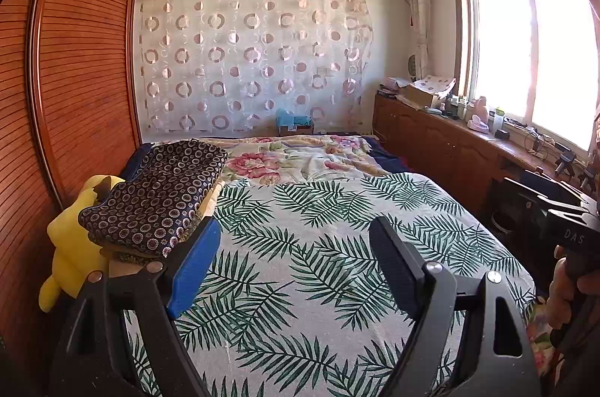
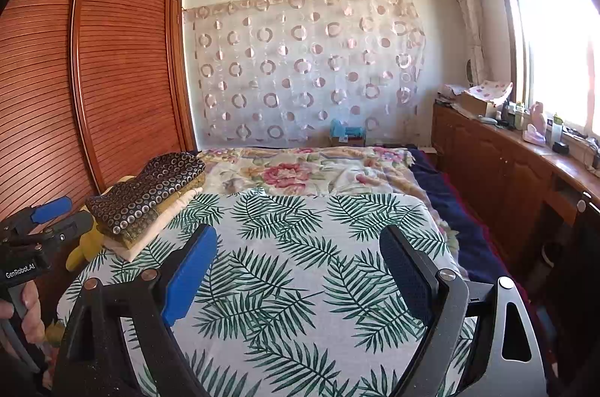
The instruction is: Fold small clothes
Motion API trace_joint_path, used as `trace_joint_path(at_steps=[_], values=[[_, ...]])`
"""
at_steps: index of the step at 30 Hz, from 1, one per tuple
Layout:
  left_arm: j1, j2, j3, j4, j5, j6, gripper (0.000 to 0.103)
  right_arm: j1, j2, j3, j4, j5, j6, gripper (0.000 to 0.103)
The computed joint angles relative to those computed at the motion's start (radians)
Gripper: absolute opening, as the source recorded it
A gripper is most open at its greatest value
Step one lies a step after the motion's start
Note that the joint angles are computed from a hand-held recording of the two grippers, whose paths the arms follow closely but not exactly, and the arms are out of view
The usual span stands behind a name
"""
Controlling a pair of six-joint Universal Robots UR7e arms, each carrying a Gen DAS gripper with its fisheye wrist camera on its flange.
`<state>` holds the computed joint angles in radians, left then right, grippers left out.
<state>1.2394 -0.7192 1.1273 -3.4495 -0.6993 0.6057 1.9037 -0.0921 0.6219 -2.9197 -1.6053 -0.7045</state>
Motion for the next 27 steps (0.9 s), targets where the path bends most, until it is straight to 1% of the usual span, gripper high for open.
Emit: trace_joint_path(at_steps=[27], values=[[-0.002,0.001,0.002,-0.005,0.002,0.002,0.082,-0.006,0.001,-0.009,0.011,0.007,-0.004,0.090]])
